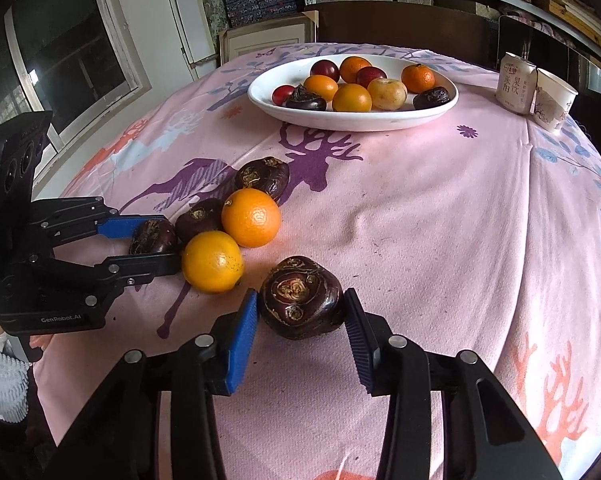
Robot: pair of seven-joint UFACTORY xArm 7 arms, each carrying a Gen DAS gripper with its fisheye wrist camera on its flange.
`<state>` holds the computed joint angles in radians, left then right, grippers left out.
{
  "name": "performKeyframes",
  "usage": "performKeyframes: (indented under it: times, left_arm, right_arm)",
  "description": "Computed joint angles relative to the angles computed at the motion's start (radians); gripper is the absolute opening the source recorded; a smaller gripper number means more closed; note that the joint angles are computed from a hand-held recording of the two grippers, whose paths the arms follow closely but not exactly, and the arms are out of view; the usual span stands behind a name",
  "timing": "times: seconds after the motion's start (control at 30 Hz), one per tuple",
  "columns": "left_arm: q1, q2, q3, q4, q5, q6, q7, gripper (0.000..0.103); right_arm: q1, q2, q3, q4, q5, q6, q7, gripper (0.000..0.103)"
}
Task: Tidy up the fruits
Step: 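Place both brown fruits on the white plate and open both tools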
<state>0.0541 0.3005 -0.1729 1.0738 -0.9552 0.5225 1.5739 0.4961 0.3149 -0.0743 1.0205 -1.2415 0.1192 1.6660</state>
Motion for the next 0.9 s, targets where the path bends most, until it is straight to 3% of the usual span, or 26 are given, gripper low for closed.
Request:
performKeyframes:
  times: [0.07,0.17,0.3,0.5,0.6,0.77,0.83,0.87,0.9]
  left_arm:
    - [0.009,-0.001,-0.002,0.004,-0.023,0.006,0.011,0.041]
    - [0.012,0.004,-0.001,0.027,-0.053,-0.007,0.015,0.041]
    - [0.011,0.02,-0.005,0.106,-0.074,-0.007,-0.022,0.041]
    - [-0.036,0.112,-0.036,0.3,-0.069,-0.106,-0.121,0.041]
    - [-0.079,0.209,-0.035,0.438,0.03,-0.154,-0.257,0.041]
    - [-0.161,0.398,0.016,0.685,0.223,-0.15,-0.514,0.041]
    - [-0.17,0.467,0.02,0.773,0.268,-0.136,-0.586,0.041]
    - [-0.163,0.496,0.008,0.808,0.275,-0.131,-0.608,0.044]
    - [-0.159,0.517,0.003,0.834,0.289,-0.125,-0.63,0.055]
  right_arm:
    - [0.014,-0.006,-0.024,-0.001,-0.067,-0.014,0.08,0.043]
    - [0.023,-0.03,-0.041,0.0,-0.258,-0.011,0.285,0.043]
    - [-0.02,-0.073,-0.01,-0.004,-0.323,0.028,0.342,0.043]
    - [-0.116,-0.072,0.039,0.078,-0.251,0.085,0.236,0.043]
    - [-0.158,-0.008,0.059,0.174,-0.188,0.114,0.161,0.043]
    - [-0.192,0.151,0.04,0.344,0.005,0.09,-0.016,0.043]
    - [-0.178,0.2,-0.007,0.395,-0.015,0.043,0.033,0.044]
    - [-0.148,0.219,-0.066,0.416,-0.065,-0.007,0.116,0.051]
    - [-0.119,0.23,-0.122,0.428,-0.125,-0.051,0.213,0.065]
